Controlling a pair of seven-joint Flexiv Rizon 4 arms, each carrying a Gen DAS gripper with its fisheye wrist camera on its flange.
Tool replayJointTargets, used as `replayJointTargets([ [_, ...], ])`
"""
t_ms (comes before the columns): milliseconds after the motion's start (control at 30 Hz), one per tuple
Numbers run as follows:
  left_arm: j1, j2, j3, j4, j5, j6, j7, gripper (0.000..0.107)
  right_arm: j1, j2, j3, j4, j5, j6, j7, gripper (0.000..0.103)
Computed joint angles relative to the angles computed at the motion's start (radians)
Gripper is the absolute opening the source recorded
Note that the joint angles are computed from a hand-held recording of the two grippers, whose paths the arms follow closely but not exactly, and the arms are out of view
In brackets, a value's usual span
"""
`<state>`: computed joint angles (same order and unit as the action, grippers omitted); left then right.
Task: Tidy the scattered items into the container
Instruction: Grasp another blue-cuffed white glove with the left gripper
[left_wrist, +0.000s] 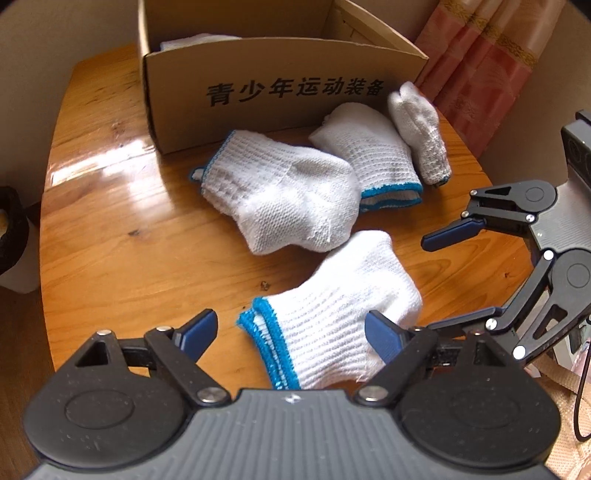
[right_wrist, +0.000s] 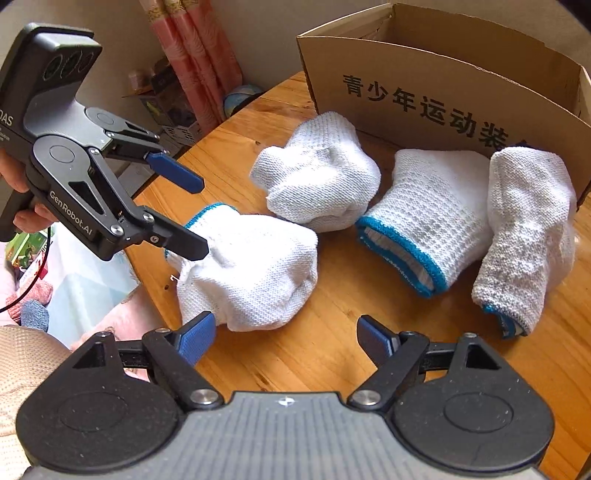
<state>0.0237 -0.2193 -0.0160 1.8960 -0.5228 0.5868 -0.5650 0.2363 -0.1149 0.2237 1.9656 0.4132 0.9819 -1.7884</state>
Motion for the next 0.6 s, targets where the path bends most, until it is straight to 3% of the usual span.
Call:
replayJointTargets([
  [167,0.017,-0.002,0.013,0.01,-0.018,-0.072,-0.064,0.061,0.007,-0.03,0.017,-0.043,0.046,-0.014,-0.054,0.088],
  [233,0.021,-0.004,0.01,0.014,-0.04,-0.085,-0.068,0.051,0.012,-0.042,0.021,-0.048,0.04,-0.004,-0.066,0.088],
  [333,0.02,-0.009,0.005,0.018,-0.063,-0.075,-0.069,0.05,0.014,-0.058,0.026,-0.058,0.034,-0.003,-0.082,0.08],
  [600,0.031,-0.024,0.0,0.028,-0.12,-0.076,-0.048,0.05,0.0,-0.058,0.023,-0.042,0.029,0.021,-0.054,0.082],
])
